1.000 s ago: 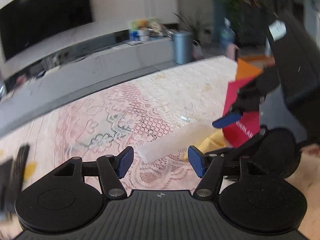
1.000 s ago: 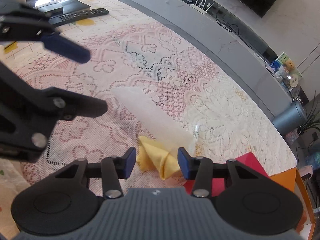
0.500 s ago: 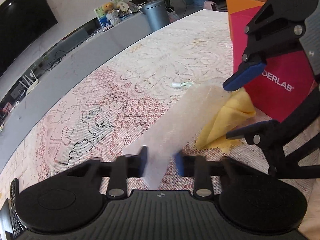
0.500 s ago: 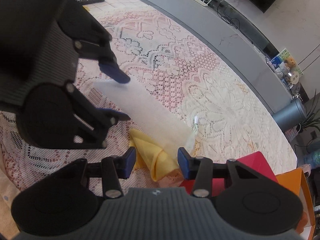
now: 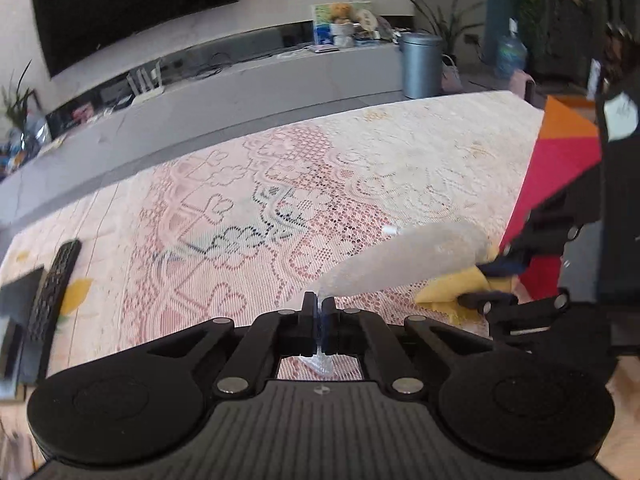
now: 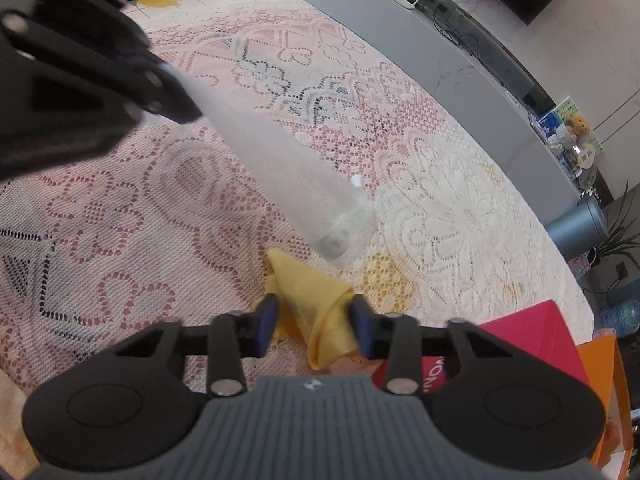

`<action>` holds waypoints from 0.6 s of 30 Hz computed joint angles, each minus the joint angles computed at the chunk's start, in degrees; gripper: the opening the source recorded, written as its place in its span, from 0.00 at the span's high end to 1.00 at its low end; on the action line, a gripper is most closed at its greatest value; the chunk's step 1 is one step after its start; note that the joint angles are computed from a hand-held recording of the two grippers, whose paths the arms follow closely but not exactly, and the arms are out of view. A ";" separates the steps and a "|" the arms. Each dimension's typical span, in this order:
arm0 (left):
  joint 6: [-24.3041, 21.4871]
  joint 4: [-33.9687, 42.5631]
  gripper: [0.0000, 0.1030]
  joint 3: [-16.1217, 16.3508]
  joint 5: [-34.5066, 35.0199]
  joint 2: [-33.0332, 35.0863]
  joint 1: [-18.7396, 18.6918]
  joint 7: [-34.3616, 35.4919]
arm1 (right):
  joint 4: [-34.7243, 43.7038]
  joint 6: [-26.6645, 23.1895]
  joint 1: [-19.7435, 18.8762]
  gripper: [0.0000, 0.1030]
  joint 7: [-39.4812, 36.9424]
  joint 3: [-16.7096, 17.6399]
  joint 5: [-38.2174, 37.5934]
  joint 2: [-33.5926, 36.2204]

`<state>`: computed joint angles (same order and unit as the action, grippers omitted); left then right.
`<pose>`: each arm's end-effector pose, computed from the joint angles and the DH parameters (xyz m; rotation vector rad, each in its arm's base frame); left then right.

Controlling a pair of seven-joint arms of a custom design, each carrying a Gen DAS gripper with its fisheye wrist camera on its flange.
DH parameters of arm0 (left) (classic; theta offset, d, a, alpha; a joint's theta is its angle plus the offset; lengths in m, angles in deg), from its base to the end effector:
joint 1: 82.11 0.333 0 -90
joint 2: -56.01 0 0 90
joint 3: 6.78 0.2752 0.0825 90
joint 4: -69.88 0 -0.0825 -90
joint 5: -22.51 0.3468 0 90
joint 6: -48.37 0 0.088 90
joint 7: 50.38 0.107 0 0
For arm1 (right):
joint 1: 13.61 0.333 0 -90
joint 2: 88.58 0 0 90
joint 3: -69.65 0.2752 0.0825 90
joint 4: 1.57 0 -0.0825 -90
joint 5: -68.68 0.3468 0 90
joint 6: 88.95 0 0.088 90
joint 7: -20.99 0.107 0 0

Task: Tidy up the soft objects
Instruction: 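Grasp the clear plastic sleeve with the left tool while the right tool grasps the yellow cloth, then lift the plastic sleeve and yellow cloth and carry both over the orange box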

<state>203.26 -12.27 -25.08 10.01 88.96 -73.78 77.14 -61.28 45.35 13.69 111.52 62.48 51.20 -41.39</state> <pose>0.6991 -0.0629 0.4337 -1.2517 2.2397 -0.8482 0.6850 0.2830 0.3869 -2.4831 1.3646 -0.8113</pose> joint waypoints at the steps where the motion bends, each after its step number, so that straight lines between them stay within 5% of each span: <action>1: -0.28 -0.52 0.99 0.65 0.08 -0.62 -0.37 -1.69 | -0.08 0.00 -0.11 0.92 0.34 -0.02 0.20 -0.02; 3: -0.47 -1.50 0.99 1.74 0.53 -1.80 -0.96 -4.46 | -2.93 2.13 0.19 0.98 1.70 -0.41 -0.30 -1.68; 11: 3.04 -9.79 0.99 2.99 -1.29 -9.82 -0.56 -12.63 | -22.94 17.43 -0.30 0.99 11.49 0.32 0.05 -17.20; 18: 4.57 -16.74 0.99 2.35 -6.36 -18.16 -0.21 -11.72 | -38.43 29.12 1.18 0.99 23.68 -1.07 -4.62 -30.51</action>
